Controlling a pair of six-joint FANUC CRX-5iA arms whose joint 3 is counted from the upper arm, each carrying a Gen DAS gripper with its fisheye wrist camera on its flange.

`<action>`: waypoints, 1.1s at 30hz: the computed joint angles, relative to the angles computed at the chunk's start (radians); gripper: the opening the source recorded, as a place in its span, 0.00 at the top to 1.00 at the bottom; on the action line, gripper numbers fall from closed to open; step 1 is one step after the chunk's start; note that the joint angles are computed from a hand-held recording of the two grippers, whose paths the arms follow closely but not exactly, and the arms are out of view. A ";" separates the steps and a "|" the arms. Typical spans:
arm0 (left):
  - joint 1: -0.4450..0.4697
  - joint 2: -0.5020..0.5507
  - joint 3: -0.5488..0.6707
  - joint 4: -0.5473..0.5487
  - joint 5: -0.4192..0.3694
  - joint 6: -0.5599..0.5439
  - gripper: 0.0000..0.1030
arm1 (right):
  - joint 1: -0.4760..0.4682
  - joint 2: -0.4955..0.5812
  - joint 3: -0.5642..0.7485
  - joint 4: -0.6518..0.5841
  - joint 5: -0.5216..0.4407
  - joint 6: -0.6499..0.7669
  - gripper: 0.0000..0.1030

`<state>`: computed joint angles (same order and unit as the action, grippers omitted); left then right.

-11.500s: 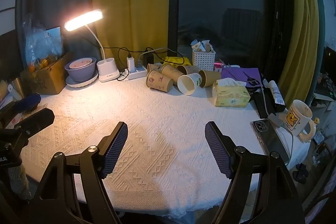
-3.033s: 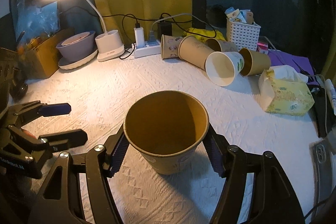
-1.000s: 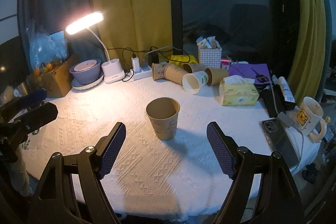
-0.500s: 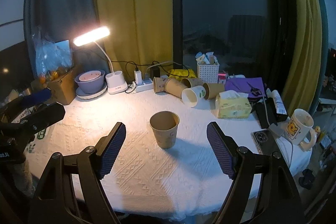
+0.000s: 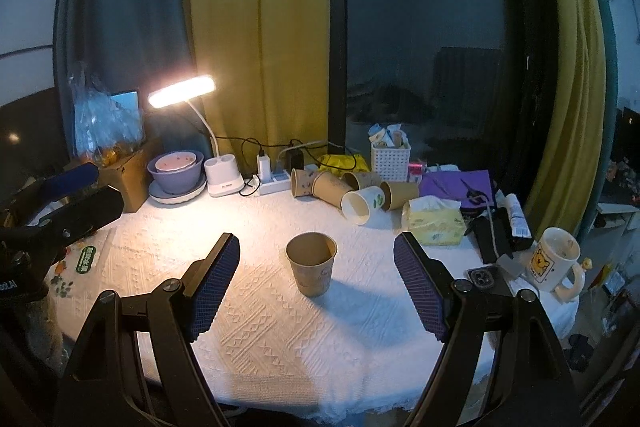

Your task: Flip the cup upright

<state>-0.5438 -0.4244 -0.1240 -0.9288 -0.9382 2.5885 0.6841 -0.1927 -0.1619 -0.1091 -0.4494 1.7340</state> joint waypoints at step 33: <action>0.005 -0.004 -0.011 0.024 0.009 -0.005 0.10 | 0.003 0.016 -0.002 0.046 -0.011 -0.042 0.20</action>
<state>-0.5386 -0.4284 -0.1348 -0.9051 -0.9295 2.5840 0.6875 -0.1766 -0.1640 -0.0634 -0.4609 1.6917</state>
